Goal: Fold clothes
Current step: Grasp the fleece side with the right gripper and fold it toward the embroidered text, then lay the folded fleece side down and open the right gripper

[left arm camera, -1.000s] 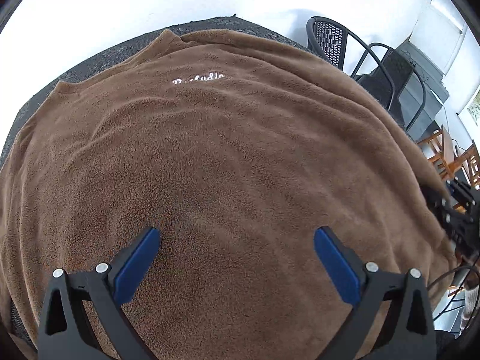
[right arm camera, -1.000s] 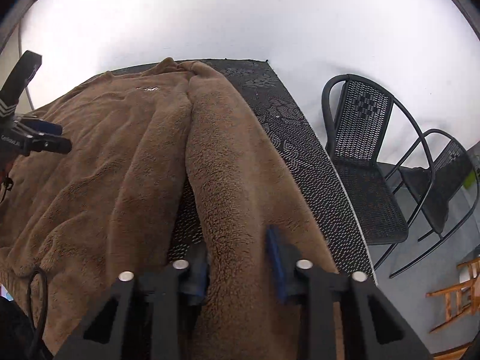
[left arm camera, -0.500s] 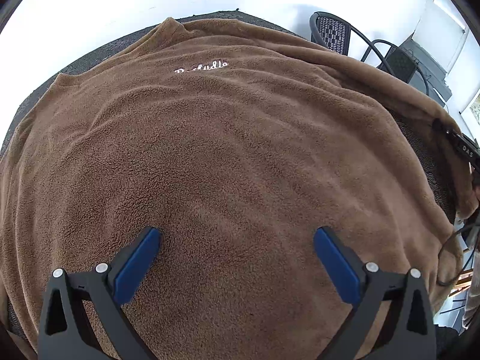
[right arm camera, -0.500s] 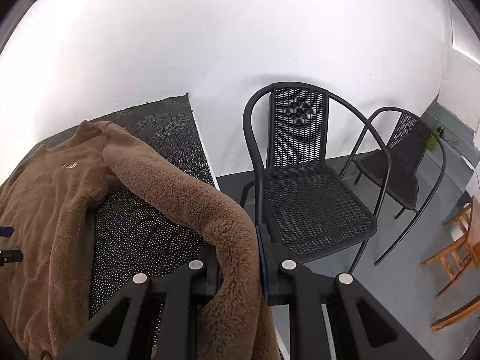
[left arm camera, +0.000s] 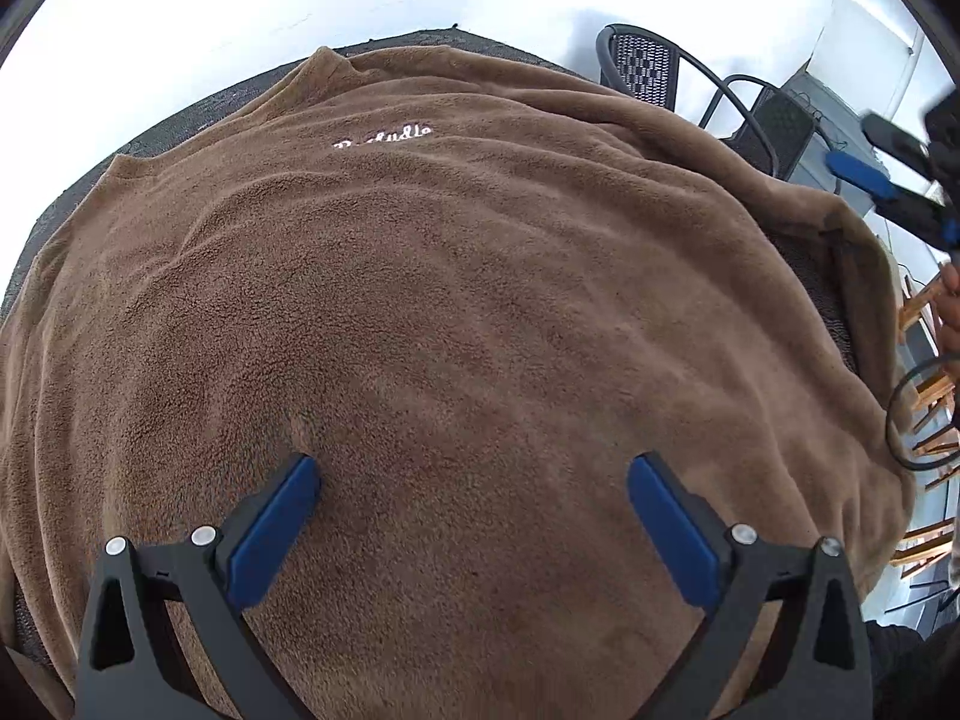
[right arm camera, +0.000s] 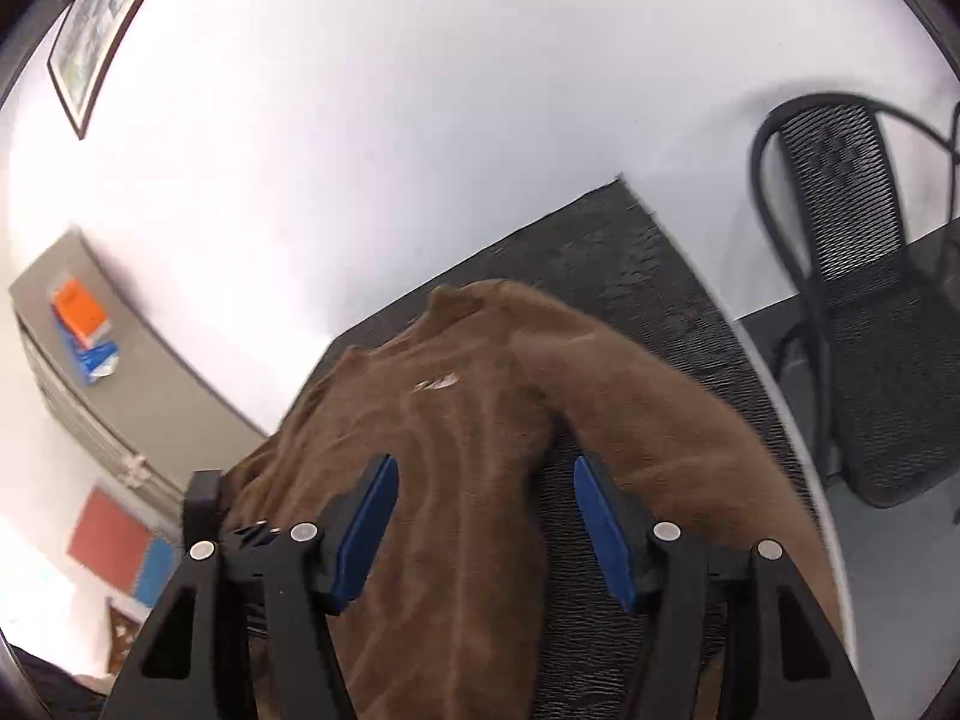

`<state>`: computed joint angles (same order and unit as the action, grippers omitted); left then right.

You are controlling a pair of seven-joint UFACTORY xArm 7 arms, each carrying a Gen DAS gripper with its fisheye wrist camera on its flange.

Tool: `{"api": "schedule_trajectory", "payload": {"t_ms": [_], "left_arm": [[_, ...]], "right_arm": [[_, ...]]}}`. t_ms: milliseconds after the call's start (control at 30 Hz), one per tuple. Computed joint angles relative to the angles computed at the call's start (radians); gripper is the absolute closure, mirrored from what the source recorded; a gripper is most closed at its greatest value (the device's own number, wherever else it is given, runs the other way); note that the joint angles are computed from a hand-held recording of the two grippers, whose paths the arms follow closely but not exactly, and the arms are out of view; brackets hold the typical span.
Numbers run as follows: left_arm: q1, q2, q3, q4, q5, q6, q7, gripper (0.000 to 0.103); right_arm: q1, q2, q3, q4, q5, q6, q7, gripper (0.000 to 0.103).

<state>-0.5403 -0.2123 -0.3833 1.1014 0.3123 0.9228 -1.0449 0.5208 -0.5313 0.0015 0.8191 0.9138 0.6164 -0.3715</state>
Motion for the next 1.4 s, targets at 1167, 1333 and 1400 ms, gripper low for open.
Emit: {"api": "schedule_trajectory", "payload": {"t_ms": [1167, 1333, 1400], "left_arm": [[-0.111, 0.126, -0.009, 0.11, 0.072, 0.05, 0.09, 0.0], [-0.121, 0.116, -0.004, 0.103, 0.064, 0.048, 0.086, 0.0], [-0.122, 0.114, -0.006, 0.105, 0.061, 0.051, 0.084, 0.0]], "right_arm": [[-0.144, 0.612, 0.192, 0.46, -0.521, -0.028, 0.456, 0.087], [-0.131, 0.637, 0.199, 0.497, -0.642, 0.016, 0.482, 0.083], [-0.124, 0.611, 0.201, 0.483, -0.685, 0.028, 0.493, 0.081]]}}
